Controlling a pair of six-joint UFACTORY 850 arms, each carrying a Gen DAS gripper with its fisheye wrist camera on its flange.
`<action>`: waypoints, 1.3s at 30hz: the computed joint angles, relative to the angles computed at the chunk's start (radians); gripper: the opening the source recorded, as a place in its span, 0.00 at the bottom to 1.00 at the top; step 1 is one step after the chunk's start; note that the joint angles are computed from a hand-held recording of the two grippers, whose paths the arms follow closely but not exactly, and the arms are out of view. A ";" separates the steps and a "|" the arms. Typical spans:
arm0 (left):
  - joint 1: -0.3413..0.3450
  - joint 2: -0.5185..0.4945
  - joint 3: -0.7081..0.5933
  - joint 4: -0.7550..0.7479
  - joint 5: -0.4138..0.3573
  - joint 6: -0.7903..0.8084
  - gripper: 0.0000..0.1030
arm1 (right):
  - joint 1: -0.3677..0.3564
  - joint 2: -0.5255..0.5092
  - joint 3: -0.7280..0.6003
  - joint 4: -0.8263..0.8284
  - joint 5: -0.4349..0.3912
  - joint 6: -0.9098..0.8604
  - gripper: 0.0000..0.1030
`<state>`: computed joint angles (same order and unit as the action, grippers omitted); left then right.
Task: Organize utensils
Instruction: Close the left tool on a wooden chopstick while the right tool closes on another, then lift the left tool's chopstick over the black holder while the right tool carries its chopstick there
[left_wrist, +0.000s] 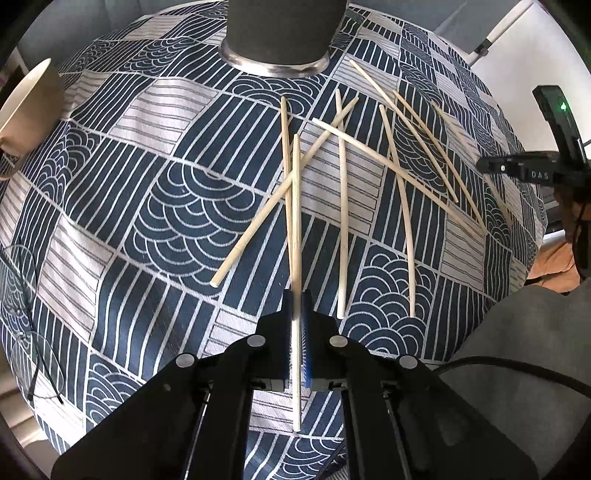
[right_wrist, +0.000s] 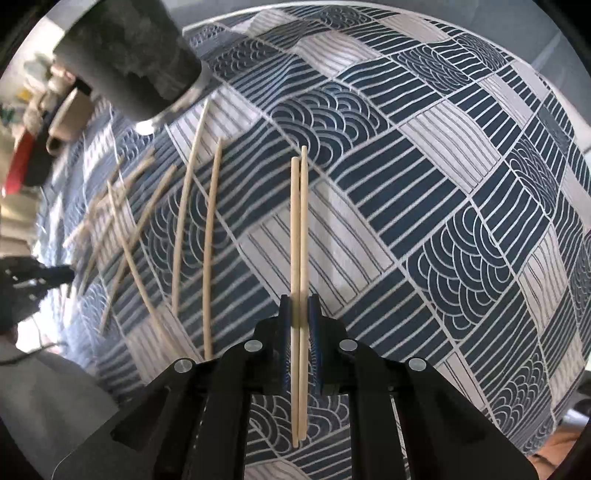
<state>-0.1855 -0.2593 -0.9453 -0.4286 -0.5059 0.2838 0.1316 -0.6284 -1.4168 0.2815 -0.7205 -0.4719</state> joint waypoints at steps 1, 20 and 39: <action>-0.002 0.005 0.005 0.004 0.002 -0.005 0.05 | 0.000 0.003 0.008 0.007 0.006 0.002 0.10; -0.012 0.046 0.054 0.081 0.044 -0.105 0.06 | 0.043 0.086 0.103 -0.117 0.072 0.070 0.09; 0.012 0.091 0.056 0.136 0.050 -0.198 0.05 | -0.064 0.158 0.130 0.200 -0.014 -0.141 0.04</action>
